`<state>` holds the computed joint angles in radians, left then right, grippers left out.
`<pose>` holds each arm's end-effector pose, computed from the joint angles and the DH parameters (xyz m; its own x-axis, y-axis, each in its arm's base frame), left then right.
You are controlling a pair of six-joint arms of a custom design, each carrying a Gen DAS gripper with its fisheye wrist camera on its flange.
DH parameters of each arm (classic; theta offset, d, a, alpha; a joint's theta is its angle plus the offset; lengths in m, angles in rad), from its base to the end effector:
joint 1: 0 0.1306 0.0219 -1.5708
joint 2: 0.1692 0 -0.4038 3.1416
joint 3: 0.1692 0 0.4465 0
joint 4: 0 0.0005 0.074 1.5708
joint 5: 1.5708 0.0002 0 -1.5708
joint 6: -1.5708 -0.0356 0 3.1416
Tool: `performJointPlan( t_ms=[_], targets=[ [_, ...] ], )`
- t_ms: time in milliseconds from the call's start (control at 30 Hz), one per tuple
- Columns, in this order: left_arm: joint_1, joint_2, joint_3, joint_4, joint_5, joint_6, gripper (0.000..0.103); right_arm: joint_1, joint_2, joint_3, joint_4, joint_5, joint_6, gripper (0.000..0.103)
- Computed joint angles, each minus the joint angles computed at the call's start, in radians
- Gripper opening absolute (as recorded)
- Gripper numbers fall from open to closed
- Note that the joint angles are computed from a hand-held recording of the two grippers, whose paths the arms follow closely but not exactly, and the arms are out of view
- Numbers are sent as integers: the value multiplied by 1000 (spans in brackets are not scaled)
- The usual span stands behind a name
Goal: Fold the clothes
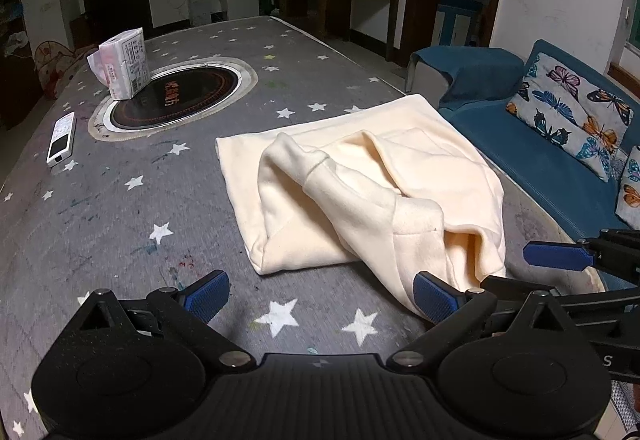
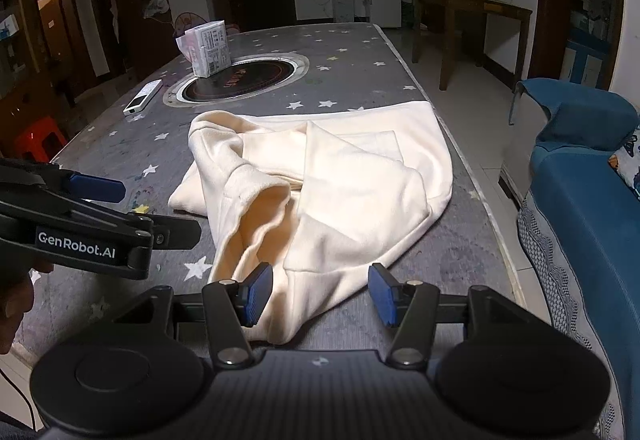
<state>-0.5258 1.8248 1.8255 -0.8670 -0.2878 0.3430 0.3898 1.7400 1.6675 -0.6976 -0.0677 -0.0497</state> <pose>0.6138 -0.3451 0.4166 -0.7290 0.0502 -0.6827 0.0819 0.9965 -0.0141 0.6280 0.2601 0.4028 -0.6643 -0.2193 -0.7146 -0.3915 0.9164 0.0827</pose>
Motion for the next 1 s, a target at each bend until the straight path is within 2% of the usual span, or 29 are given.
performJointPlan(
  t_ms=[1000],
  targets=[
    [5, 55, 93, -56, -7, -23, 100, -3, 38, 55, -17, -4, 19, 55]
  ],
)
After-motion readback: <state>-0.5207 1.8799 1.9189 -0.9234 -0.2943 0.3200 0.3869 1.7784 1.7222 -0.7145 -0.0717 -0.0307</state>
